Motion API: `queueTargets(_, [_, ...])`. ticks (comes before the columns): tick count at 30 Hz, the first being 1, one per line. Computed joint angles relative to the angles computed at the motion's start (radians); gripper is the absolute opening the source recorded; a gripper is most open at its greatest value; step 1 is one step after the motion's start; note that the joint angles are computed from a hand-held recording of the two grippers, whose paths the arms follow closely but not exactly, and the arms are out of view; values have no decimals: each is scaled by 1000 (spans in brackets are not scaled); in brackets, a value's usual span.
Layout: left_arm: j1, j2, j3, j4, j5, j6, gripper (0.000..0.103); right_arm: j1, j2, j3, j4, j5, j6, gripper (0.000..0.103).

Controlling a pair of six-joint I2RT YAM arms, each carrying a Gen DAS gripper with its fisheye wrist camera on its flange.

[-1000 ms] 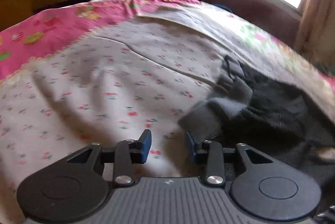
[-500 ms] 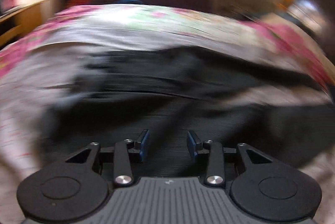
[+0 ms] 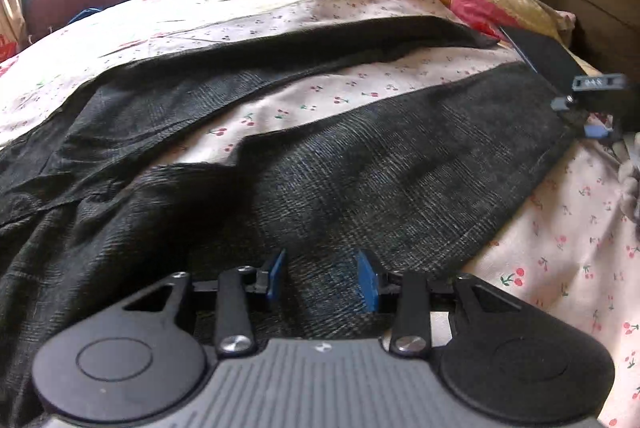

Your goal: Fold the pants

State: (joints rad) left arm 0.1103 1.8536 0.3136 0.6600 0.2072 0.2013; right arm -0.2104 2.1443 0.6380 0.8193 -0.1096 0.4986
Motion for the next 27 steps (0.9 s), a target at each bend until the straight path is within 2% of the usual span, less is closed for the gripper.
queueTargets(2, [1, -4, -2, -6, 1, -13, 53, 3, 14, 15, 10, 5, -2, 44])
queueTargets(4, [8, -1, -1, -6, 6, -14, 53, -9, 2, 16, -8, -8, -13, 4])
queueTargets(6, [7, 3, 1, -2, 6, -12, 54, -41, -35, -11, -8, -59, -20, 4])
queueTargets(9, [-11, 29, 6, 27, 9, -19, 54, -53, -138, -85, 15, -62, -97, 3])
queueTargets(12, [-33, 70, 9, 71, 14, -23, 60, -36, -219, -131, 0, 22, -191, 3])
queueTargets(15, [-49, 92, 6, 103, 5, -17, 61, -28, -196, -98, -60, 91, -231, 3])
queueTargets(17, [-28, 55, -1, 76, 29, -5, 61, -20, -188, -93, -82, 129, -242, 3])
queueTargets(22, [202, -83, -19, -8, 141, 44, 62, 47, -223, -119, -88, 253, -330, 5])
queueTargets(24, [325, -123, -12, -44, 184, 93, 63, 77, -280, -176, -58, 347, -378, 5])
queueTargets(26, [426, -120, 13, -51, 191, 138, 66, 110, -341, -237, -24, 412, -429, 12])
queueTargets(27, [465, -104, 33, -48, 184, 156, 66, 122, -374, -256, -27, 406, -442, 16])
